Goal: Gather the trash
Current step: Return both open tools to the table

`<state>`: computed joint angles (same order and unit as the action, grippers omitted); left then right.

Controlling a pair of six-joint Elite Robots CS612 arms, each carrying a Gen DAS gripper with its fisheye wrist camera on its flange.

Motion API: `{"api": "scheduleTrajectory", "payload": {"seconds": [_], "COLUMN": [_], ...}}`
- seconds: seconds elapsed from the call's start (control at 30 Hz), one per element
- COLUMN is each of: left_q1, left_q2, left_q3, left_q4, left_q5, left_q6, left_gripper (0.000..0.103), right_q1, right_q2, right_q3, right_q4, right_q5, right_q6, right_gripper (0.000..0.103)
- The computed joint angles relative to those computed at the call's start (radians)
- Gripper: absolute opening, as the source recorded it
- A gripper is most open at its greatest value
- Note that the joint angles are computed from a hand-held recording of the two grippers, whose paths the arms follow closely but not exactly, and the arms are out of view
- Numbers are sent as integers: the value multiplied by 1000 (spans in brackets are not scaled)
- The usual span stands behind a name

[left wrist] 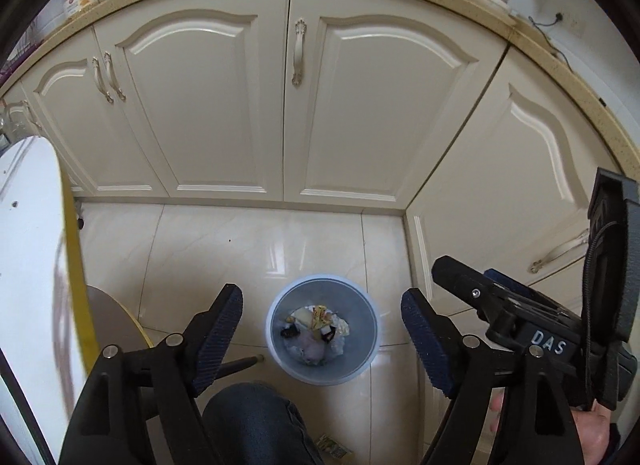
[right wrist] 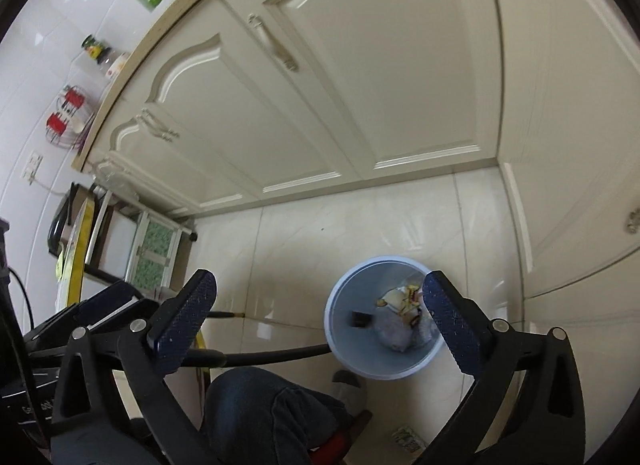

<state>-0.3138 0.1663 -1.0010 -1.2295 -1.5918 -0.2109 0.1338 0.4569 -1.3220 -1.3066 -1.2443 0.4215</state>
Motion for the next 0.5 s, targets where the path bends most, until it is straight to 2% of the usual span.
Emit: {"api": "scheduleTrajectory", "payload": {"seconds": [0.13,0.37,0.5], "left_q1": [-3,3,20], "left_q2": [5,21,39], "left_q3": [-39,-144,-235], "left_q4": [-2,-21,-12], "left_q5": [13,19,29], "left_q6": [-7,-36,-61], "left_gripper": [78,82,82], "right_q1": [6,20,39], "right_q2": [-15,-42,-69], "right_q3": [1,-3,13], "right_q4": [29,7,-22], "right_q5": [-63,-94,-105], "right_q6": [21,26,6], "right_gripper": [103,103,103]}}
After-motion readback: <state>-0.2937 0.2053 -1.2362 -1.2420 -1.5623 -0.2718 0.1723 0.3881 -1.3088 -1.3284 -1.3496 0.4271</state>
